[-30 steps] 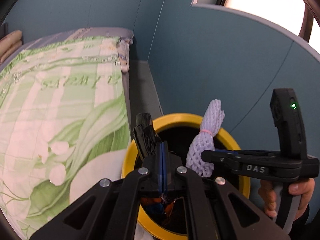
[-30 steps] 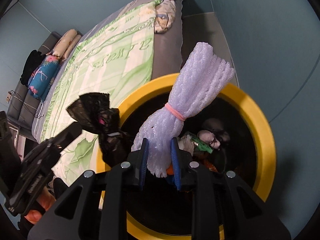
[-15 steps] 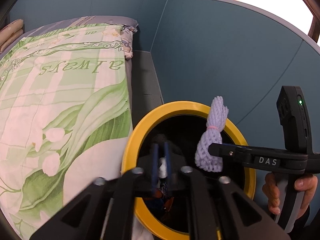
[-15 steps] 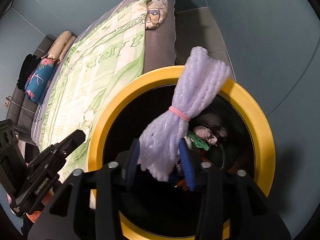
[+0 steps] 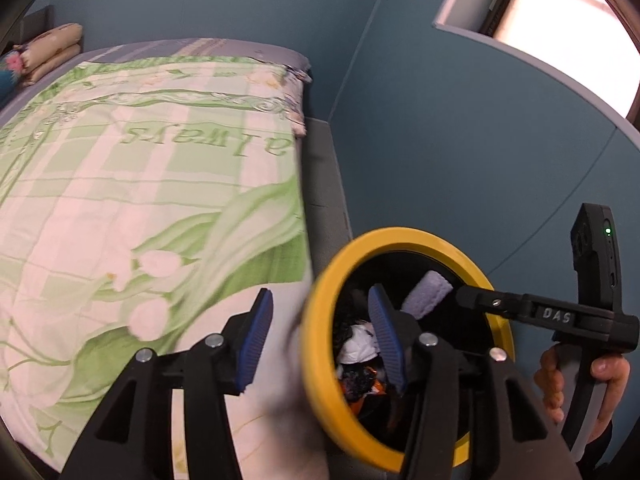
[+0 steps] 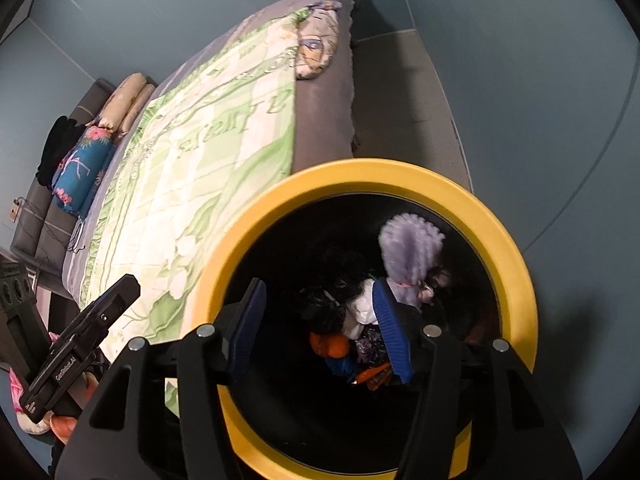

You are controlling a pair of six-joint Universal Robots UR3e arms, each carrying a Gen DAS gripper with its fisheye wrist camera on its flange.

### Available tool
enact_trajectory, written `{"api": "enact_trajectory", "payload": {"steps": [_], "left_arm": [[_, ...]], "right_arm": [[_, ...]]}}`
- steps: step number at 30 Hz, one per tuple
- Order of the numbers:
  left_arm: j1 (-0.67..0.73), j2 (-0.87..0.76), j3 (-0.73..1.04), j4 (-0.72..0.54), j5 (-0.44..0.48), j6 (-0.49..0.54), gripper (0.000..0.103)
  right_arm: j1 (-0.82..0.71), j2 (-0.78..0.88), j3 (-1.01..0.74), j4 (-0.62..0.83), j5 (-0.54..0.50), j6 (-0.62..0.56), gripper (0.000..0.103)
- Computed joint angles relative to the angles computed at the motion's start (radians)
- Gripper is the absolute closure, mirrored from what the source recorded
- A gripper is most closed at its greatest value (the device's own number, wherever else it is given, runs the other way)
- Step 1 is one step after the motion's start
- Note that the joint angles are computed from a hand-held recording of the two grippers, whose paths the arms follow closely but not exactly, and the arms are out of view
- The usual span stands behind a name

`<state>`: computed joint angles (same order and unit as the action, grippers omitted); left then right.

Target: Collect trash

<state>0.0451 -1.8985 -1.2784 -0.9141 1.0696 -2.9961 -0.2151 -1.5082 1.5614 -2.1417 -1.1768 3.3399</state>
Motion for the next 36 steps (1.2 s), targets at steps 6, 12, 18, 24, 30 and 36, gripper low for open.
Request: {"api": "enact_trajectory", "payload": {"steps": [6, 12, 18, 24, 30, 36], "left_arm": [[0.147, 0.139, -0.159, 0.014, -0.019, 0.029, 0.053], [0.337, 0.284, -0.313, 0.005, -0.044, 0.08, 0.046], [0.514, 0.432, -0.47, 0.045, -0.09, 0.126, 0.028], [0.62, 0.588, -0.662, 0.176, -0.124, 0.146, 0.014], [0.756, 0.794, -0.81, 0.223, -0.219, 0.143, 0.008], [0.883, 1.005, -0.869, 0.16, -0.293, 0.152, 0.008]], "right_arm": [[0.104, 0.079, -0.134, 0.02, -0.018, 0.001, 0.048], [0.258, 0.245, -0.369, 0.057, -0.043, 0.028, 0.043], [0.411, 0.407, -0.615, 0.101, -0.187, 0.077, 0.036], [0.552, 0.412, -0.567, -0.098, -0.457, 0.145, 0.01], [0.639, 0.359, -0.415, -0.314, -0.662, 0.225, 0.008], [0.732, 0.314, -0.297, -0.511, -0.856, 0.246, 0.008]]}}
